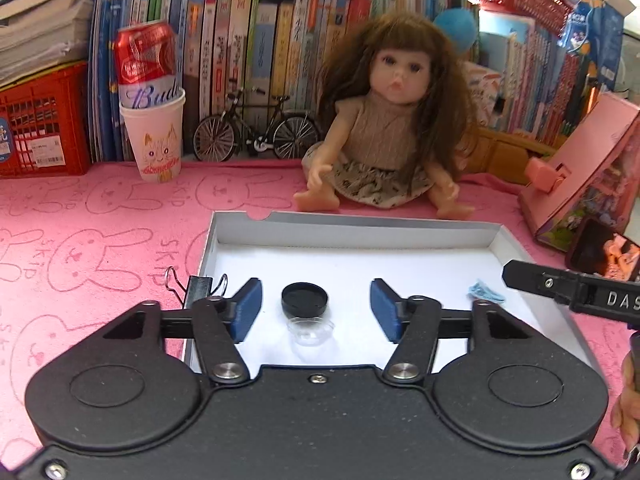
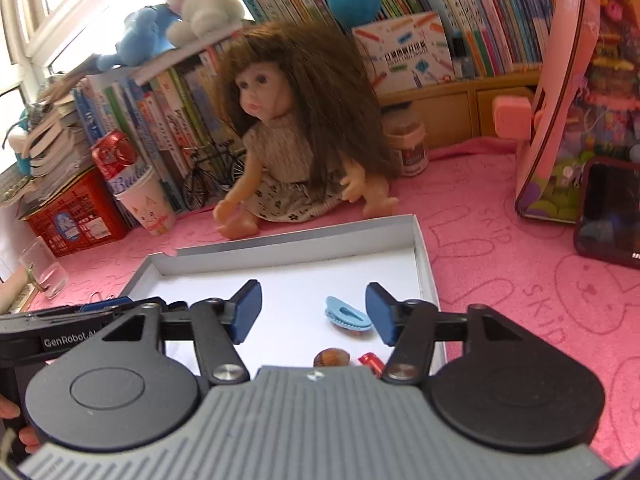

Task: Organize rigid objects
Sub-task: 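Lower both tools into the tray and open them, releasing lid and clip, then withdraw both open tools from the tray back toward the cloth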

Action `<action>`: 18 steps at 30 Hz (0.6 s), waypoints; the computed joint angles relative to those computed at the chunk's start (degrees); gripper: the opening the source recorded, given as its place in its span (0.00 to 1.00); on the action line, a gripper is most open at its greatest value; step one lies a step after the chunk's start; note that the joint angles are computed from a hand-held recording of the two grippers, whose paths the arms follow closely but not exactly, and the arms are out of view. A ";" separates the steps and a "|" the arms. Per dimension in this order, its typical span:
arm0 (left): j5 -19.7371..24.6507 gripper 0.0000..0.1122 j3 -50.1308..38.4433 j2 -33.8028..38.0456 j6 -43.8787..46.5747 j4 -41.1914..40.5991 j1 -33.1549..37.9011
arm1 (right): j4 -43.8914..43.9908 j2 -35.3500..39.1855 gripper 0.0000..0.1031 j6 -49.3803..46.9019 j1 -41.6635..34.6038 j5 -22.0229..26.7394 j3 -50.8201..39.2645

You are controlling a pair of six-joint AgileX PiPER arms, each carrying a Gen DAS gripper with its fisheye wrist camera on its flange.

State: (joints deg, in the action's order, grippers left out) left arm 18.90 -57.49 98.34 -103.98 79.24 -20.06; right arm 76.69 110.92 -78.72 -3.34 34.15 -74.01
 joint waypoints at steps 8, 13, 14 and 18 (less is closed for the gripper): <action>4.39 0.69 7.46 -8.67 -8.70 7.89 -6.55 | 6.87 -6.17 0.84 -10.26 -3.20 4.05 8.63; 7.64 0.71 12.14 -13.75 -10.60 8.69 -11.50 | 7.75 -10.54 0.87 -16.09 -5.07 6.63 14.30; 8.45 0.71 13.05 -14.71 -10.87 8.64 -12.65 | 7.70 -11.41 0.88 -17.29 -5.36 7.11 15.41; 11.88 0.72 16.59 -18.23 -12.42 8.54 -17.48 | 6.99 -15.11 0.89 -20.75 -6.17 7.67 19.70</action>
